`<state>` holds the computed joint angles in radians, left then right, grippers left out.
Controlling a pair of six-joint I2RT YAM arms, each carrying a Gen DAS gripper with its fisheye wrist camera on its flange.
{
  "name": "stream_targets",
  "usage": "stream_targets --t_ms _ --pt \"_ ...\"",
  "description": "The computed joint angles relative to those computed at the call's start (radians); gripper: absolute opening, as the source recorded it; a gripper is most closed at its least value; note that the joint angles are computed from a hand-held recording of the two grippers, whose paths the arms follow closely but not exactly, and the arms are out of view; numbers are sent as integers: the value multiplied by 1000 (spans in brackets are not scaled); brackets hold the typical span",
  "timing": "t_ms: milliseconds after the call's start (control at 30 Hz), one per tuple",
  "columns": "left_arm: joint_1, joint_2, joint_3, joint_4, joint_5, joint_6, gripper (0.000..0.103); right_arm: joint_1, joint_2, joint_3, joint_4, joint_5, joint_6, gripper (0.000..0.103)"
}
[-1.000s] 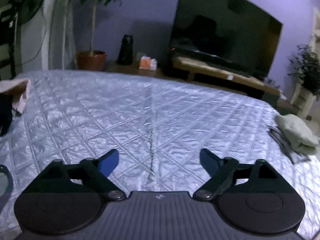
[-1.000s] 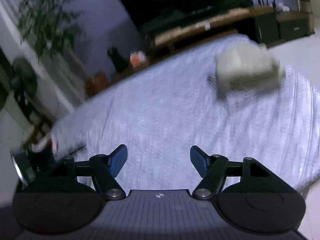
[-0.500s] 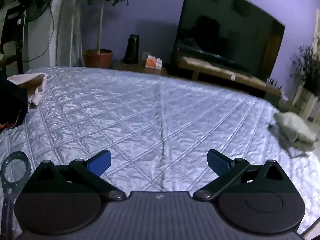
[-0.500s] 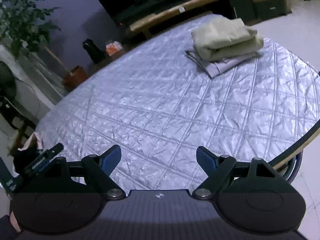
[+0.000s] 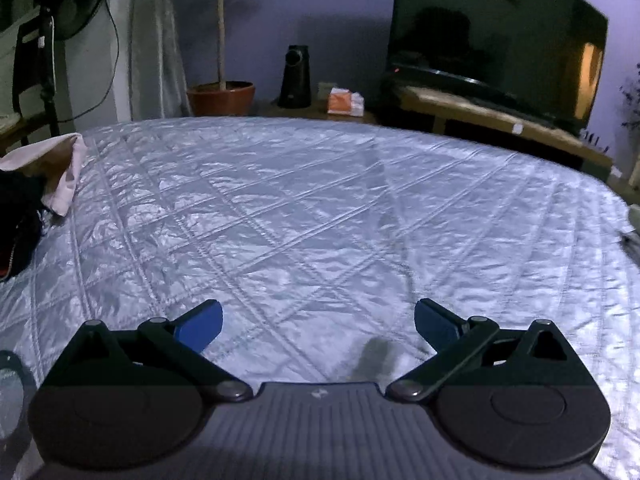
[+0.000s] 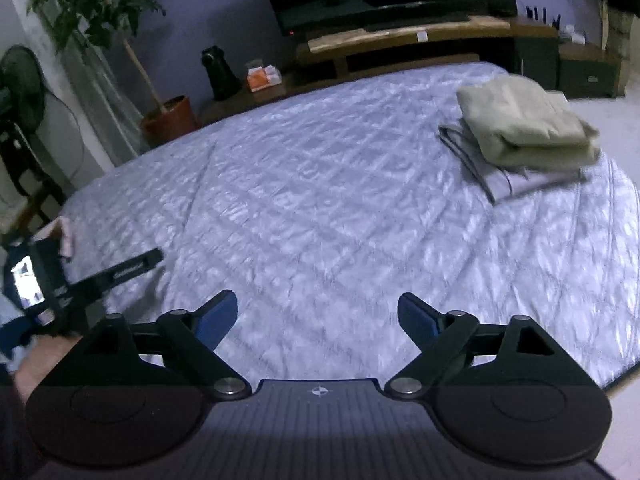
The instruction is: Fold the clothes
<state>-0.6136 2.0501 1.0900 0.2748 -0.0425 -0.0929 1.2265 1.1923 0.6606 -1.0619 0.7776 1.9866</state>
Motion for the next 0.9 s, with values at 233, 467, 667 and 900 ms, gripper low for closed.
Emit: stream_targets --t_ms 233,467,667,900 --pt "-3 48 53 -19 -19 2 102 -387 167 -84 545 44 -653 93" --pt "-28 68 78 -37 -76 33 103 -636 464 -6 835 -84 -865 94" --pt "-31 61 73 -39 -75 24 103 -661 585 30 935 -4 -932 103" --pt "-39 75 95 -50 -80 19 103 -676 587 -15 1047 7 -966 103"
